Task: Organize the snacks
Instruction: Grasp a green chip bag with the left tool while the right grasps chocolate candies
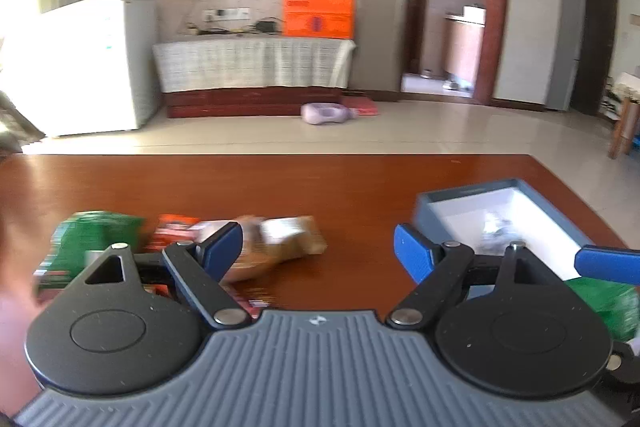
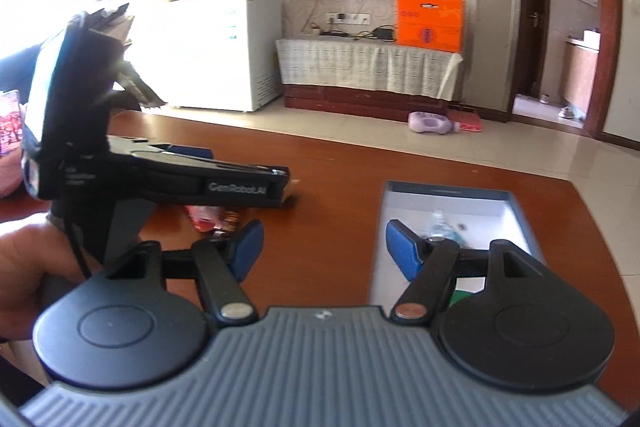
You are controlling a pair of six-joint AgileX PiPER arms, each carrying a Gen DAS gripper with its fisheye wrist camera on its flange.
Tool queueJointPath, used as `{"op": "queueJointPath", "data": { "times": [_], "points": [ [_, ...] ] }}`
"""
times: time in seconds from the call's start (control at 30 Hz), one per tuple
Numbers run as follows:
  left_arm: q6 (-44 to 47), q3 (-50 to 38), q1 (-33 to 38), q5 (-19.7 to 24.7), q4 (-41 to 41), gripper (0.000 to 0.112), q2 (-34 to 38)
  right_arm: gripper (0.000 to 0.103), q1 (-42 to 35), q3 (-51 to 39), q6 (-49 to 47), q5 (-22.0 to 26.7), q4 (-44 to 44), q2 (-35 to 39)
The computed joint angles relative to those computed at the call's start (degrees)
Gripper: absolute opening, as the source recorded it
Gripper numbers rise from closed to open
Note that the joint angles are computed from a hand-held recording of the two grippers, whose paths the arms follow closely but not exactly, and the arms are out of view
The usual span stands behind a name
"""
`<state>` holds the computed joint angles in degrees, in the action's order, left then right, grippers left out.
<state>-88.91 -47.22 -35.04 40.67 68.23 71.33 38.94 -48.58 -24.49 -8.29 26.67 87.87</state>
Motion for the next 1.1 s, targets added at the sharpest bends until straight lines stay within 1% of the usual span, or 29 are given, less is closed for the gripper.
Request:
{"op": "queueJointPath", "data": {
  "times": [0.07,0.13,0.23,0.3,0.33,0.4,0.5,0.53,0.6,0.7,0.8,0.87,0.97,1.0,1.03,1.07,1.1],
  "points": [
    [0.9,2.5,2.2,0.4,-0.1,0.088,-3.2,0.069,2.0,-1.6,-5.2,-0.2,5.9,1.6],
    [2.1,4.6,4.9,0.9,-0.6,0.089,-6.0,0.069,3.5,-3.0,-8.0,-0.3,9.5,2.9],
    [4.2,7.7,10.7,0.8,-0.1,0.094,-9.4,0.069,5.1,-5.8,-13.6,0.3,16.1,5.4],
    [7.1,9.5,16.7,-1.3,-0.8,0.096,-11.0,0.069,5.8,-7.9,-18.2,0.8,21.5,7.2],
    [8.0,10.0,19.4,-2.0,-1.2,0.097,-10.8,0.069,6.0,-8.8,-18.4,1.1,22.1,8.1],
    [10.6,11.0,25.7,-5.5,-2.7,0.098,-11.0,0.069,6.7,-10.3,-21.9,1.0,26.8,9.4],
    [16.6,12.2,36.3,-13.3,-6.8,0.098,-10.0,0.069,7.4,-12.1,-22.5,0.4,29.4,11.6],
    [19.0,11.9,39.4,-15.8,-8.5,0.098,-9.0,0.069,7.6,-12.9,-23.9,0.3,31.4,12.5],
    [23.4,11.5,43.9,-19.9,-11.9,0.098,-7.2,0.069,8.3,-14.7,-29.8,-0.2,37.9,14.3],
    [27.9,10.8,47.8,-24.6,-14.7,0.098,-4.6,0.068,8.9,-16.8,-36.0,-0.5,43.9,16.6],
    [26.5,10.3,48.7,-26.9,-12.2,0.098,-2.1,0.068,9.2,-18.9,-40.5,-0.8,48.5,18.6],
    [22.7,9.0,47.9,-26.9,-8.3,0.098,0.7,0.067,9.4,-20.2,-41.2,-1.2,49.2,19.9],
    [21.0,7.9,48.7,-28.0,-6.3,0.098,4.0,0.066,9.4,-22.1,-43.9,-1.6,51.5,21.8],
    [17.8,7.9,49.2,-28.6,-3.3,0.098,4.7,0.064,9.3,-22.9,-46.9,-1.3,54.4,22.4],
    [17.0,7.8,49.5,-29.0,-2.6,0.098,5.3,0.062,9.2,-23.8,-50.8,-1.1,58.3,23.2],
    [18.4,7.6,50.3,-29.9,-4.1,0.098,5.8,0.061,9.2,-24.7,-54.5,-1.0,61.9,23.9],
    [22.1,7.5,51.5,-31.3,-8.0,0.098,6.1,0.058,9.3,-25.6,-58.1,-1.0,65.5,24.7]
  ]
}}
